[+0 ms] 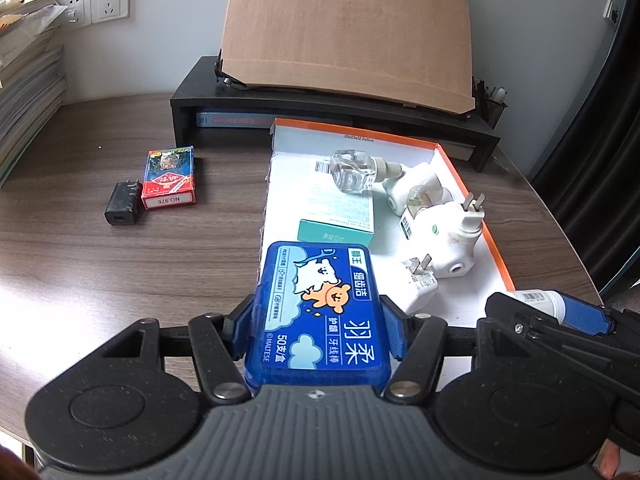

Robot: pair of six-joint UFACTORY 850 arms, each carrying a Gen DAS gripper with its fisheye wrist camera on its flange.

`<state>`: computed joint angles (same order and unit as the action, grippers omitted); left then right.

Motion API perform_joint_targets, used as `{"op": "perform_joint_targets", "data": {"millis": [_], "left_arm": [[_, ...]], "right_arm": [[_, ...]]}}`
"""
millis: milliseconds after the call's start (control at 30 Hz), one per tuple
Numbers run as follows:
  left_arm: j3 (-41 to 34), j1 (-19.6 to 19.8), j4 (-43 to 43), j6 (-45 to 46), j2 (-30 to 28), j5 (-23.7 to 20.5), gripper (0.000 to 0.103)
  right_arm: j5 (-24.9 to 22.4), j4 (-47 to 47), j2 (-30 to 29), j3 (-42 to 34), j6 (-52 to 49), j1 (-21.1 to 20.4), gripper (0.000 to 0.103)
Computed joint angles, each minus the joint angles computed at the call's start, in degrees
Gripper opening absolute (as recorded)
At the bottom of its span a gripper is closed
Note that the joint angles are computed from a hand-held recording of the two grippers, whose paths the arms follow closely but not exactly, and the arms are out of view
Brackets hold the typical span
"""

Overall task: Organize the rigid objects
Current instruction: 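Hold the blue box and pill bottle above the tray with both grippers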

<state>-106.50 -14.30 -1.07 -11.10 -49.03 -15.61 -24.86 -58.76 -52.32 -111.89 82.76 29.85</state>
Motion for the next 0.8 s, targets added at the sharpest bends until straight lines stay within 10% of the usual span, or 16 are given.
{"op": "perform_joint_targets", "data": {"millis": [800], "left_arm": [[-2.89, 0.18, -1.80, 2.20, -2.04, -2.41, 0.063]], "right_arm": [[-0.39, 5.35, -1.90, -2.55, -5.54, -0.61, 0.070]]}}
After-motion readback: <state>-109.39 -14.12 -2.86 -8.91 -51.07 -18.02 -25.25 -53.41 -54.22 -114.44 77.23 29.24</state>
